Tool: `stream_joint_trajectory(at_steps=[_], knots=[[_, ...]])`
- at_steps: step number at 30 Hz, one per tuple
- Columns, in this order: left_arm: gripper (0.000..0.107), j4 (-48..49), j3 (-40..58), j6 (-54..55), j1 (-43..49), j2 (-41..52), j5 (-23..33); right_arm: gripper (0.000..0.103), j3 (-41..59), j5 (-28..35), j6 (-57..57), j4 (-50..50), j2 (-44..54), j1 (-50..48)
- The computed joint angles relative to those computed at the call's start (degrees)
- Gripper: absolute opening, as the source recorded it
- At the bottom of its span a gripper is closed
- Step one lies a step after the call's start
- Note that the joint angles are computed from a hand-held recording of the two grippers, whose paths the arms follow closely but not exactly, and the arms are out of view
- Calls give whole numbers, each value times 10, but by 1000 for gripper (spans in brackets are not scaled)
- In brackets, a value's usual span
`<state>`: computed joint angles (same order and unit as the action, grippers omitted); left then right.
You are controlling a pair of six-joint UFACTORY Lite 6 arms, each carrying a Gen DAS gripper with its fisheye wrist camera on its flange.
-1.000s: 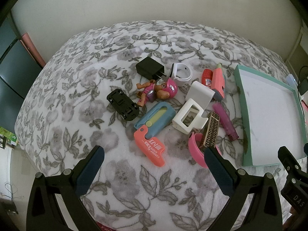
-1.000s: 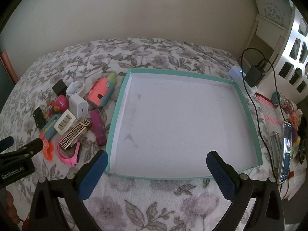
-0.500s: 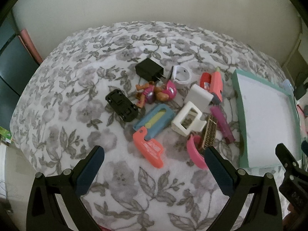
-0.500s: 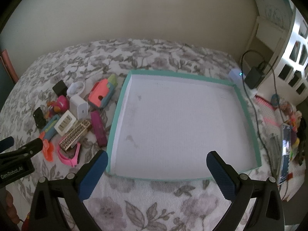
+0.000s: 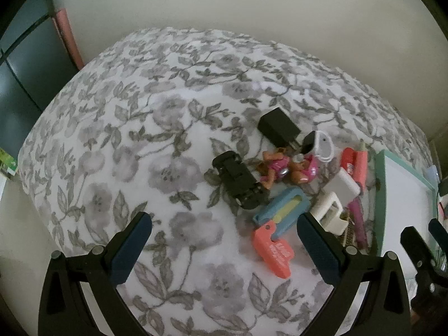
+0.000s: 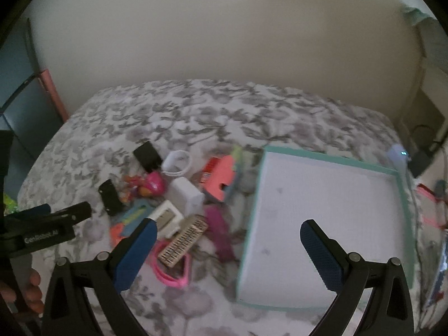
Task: Organize rigid objects
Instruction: 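Grasp the gold patterned bar with the right tool while the left tool grasps the blue-orange toy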
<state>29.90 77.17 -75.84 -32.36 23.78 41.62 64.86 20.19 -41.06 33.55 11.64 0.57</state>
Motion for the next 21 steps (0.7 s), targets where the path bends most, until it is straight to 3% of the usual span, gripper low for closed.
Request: stream_joint_trajectory(at_steps=[9, 15, 21], knots=[[103, -69, 10, 45, 18, 63, -51, 103, 61, 41, 33, -22, 96, 41], [103, -94, 18, 67, 31, 83, -73, 95, 74, 54, 39, -29, 137, 51], [102, -110, 57, 105, 35, 124, -70, 79, 97, 59, 31, -22, 162, 65]])
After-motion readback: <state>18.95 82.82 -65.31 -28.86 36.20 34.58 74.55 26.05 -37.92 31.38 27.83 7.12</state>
